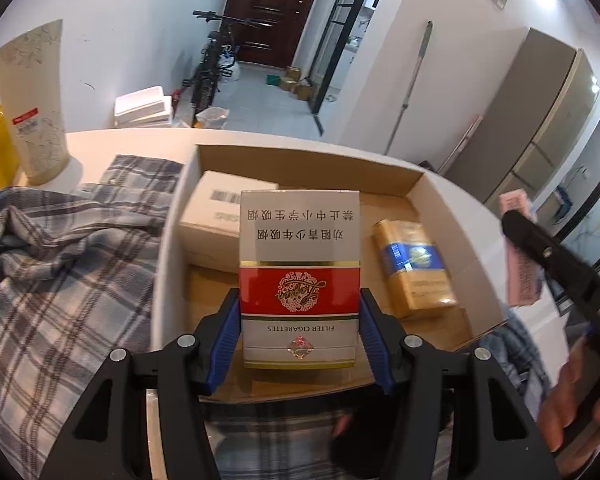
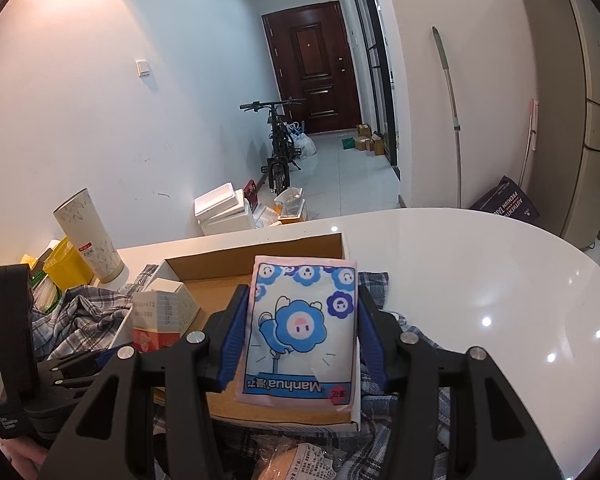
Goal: Organize objects
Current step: 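Lower the red-and-white box into the cardboard box with the left tool while the right lifts the tissue pack, then lower the tissue pack into the cardboard box with the right tool while the left tool opens and withdraws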
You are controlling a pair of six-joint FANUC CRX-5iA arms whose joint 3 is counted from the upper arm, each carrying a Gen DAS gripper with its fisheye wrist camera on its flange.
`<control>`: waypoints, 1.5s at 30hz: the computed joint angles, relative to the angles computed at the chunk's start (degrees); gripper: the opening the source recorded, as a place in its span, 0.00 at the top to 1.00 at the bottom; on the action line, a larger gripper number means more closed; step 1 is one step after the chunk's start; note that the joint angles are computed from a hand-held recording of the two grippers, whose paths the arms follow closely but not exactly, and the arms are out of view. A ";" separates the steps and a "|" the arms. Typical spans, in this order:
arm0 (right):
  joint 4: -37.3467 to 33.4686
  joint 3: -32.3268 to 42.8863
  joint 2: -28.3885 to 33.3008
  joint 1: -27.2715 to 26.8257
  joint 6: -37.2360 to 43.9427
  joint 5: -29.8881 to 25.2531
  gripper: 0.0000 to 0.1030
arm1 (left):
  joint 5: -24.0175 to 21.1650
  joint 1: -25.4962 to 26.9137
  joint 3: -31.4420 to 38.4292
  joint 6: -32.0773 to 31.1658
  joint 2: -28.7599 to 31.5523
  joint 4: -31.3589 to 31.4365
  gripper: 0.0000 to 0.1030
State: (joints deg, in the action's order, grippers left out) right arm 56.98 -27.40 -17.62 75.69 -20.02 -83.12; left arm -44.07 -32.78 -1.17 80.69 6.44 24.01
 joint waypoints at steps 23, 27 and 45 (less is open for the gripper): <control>1.87 -0.50 0.38 0.15 1.05 1.24 0.52 | -1.37 -5.58 6.36 12.70 0.94 -21.98 0.43; 2.00 -0.87 0.03 -0.07 0.78 2.76 0.52 | 2.91 -4.90 3.15 11.49 -1.65 -19.87 0.43; -4.74 -1.42 -0.52 -3.89 5.83 10.91 0.51 | -0.78 2.98 -0.23 8.00 -1.15 -4.87 0.12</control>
